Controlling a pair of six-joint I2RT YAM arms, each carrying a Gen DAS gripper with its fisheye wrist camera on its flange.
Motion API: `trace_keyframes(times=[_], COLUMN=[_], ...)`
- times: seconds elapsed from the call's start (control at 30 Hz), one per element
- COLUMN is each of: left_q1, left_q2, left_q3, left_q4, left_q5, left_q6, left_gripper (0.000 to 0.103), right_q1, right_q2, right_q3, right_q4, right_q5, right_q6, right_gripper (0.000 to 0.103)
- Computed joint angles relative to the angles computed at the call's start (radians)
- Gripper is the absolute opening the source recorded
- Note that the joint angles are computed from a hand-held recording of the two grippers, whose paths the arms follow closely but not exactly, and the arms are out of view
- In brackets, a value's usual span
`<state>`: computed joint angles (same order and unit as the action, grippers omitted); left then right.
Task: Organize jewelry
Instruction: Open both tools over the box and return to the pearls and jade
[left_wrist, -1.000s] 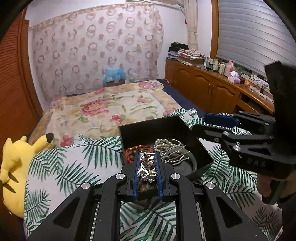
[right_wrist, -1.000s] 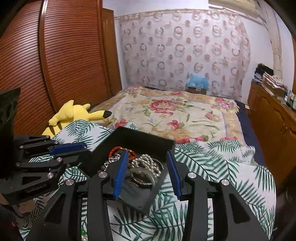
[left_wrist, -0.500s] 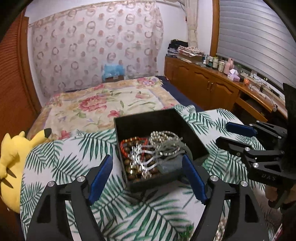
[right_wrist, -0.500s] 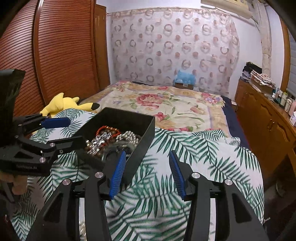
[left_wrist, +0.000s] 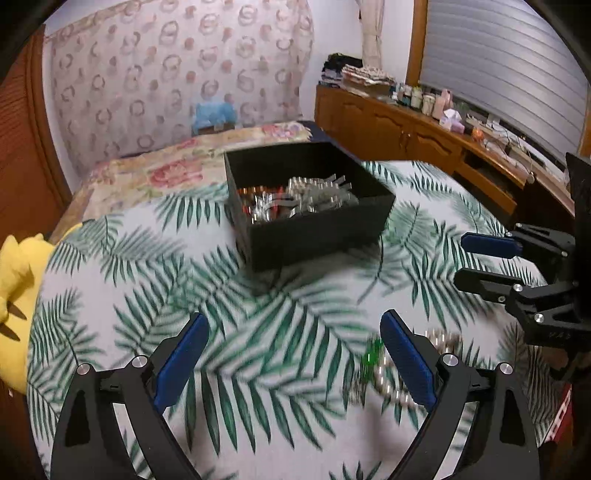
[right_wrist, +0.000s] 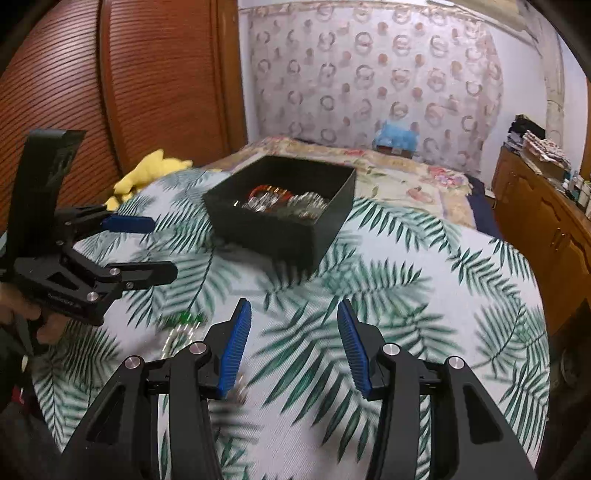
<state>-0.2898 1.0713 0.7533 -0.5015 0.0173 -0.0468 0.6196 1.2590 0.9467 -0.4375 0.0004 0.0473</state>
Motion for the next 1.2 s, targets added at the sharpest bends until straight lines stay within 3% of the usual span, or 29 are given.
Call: trace_keyframes(times=[0.33,0.47,0.57,0.9,1.03,1.2], left_q1=[-0.012,-0.055,-0.055,-0.07,-0.079,-0.078], left_q2=[-0.167,-0.161,-0.143,-0.136,-0.128,-0.13], left_q3=[-0.122,-0.129,-0.134,-0.147,-0.144,-0.146], left_q4=[-0.063,-0.071,-0.065,-0.061,-0.058,-0.058], left_q5=[0.043,-0.019,-0.032,-0.056,-0.069,-0.067], left_q6=[-0.053,-0.063,-0.059,-0.055,-0.056,-0.055], left_gripper=[0.092,0.094,0.094,0.094,0.094,0.095], right_q1=[0.076,0.108,0.121,0.1,0.087,0.093], right_q2=[-0.058,-0.024,0.005,0.048,0.063,0.087], right_q3=[-0.075,-0.058,-0.041,-0.009,0.003,0.028], right_q4=[-0.046,-0.061,-0.067,-0.067,-0.064,-0.069], right_q5=[0.014,0.052,0.08,0.009,0.003,0.063], right_q6=[-0.001,-0.017,-0.028,-0.017,0.005,0.013], right_gripper=[0.048,0.038,0.038,0.037,0.026,0.023])
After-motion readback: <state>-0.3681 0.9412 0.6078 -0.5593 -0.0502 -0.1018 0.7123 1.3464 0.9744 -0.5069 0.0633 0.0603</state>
